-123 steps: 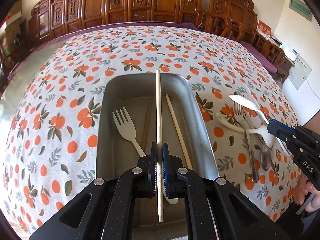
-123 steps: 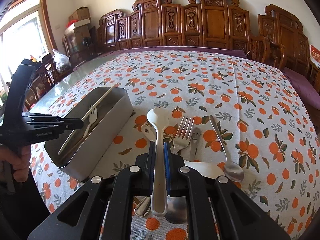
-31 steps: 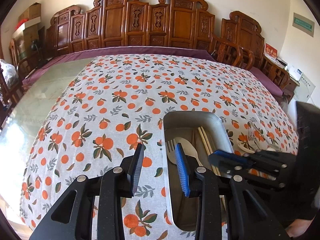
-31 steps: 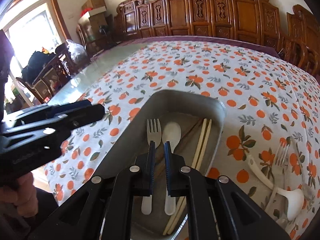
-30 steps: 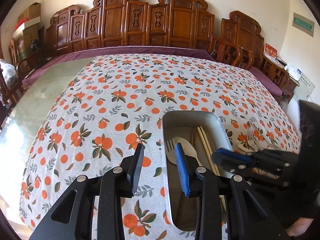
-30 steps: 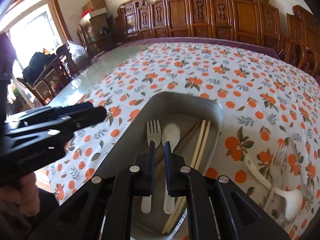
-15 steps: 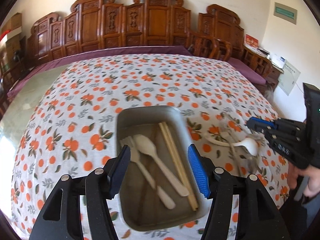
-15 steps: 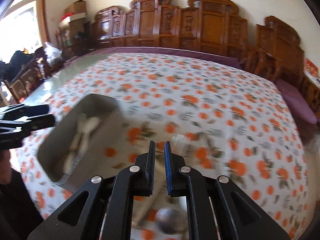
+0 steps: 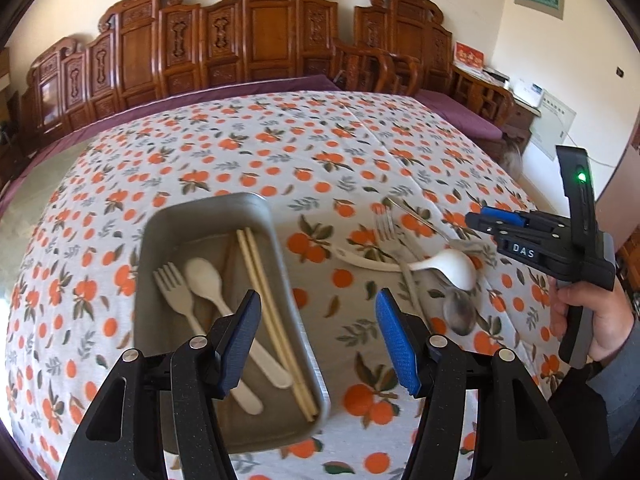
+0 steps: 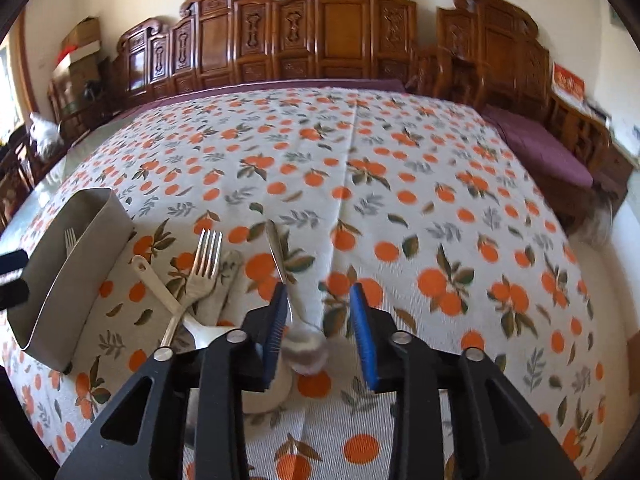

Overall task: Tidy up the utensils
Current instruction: 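Return the right gripper to the pile and grasp a steel spoon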

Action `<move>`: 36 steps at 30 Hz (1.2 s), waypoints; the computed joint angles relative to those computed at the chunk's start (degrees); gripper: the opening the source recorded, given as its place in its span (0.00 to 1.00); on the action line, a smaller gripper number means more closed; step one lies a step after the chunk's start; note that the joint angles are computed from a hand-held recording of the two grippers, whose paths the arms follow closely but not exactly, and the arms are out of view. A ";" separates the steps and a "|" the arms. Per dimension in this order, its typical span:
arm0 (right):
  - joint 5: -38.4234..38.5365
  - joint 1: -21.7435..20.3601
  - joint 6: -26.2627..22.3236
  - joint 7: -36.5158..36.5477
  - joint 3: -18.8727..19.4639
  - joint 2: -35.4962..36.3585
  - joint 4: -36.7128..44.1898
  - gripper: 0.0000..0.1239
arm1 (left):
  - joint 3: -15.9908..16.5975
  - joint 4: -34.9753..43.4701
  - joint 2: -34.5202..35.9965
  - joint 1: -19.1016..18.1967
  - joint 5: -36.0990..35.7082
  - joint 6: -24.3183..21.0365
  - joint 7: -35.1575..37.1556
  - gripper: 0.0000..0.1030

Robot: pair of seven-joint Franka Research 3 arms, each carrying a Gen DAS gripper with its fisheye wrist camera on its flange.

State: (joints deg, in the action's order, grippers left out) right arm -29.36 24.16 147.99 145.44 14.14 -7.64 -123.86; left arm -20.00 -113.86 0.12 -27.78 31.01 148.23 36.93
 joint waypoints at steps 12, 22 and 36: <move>6.48 1.43 -1.63 -0.09 -0.70 2.33 0.46 0.33 | -0.32 1.27 1.36 -1.31 0.35 -1.56 0.69 0.55; 3.80 3.31 -4.92 2.00 -1.12 3.46 2.32 0.22 | -0.40 2.17 1.97 -1.96 1.38 -2.77 0.72 0.55; -0.60 1.81 -1.82 5.14 -0.48 0.83 0.70 0.02 | -0.55 3.40 3.22 -3.19 2.75 -4.06 -0.33 0.55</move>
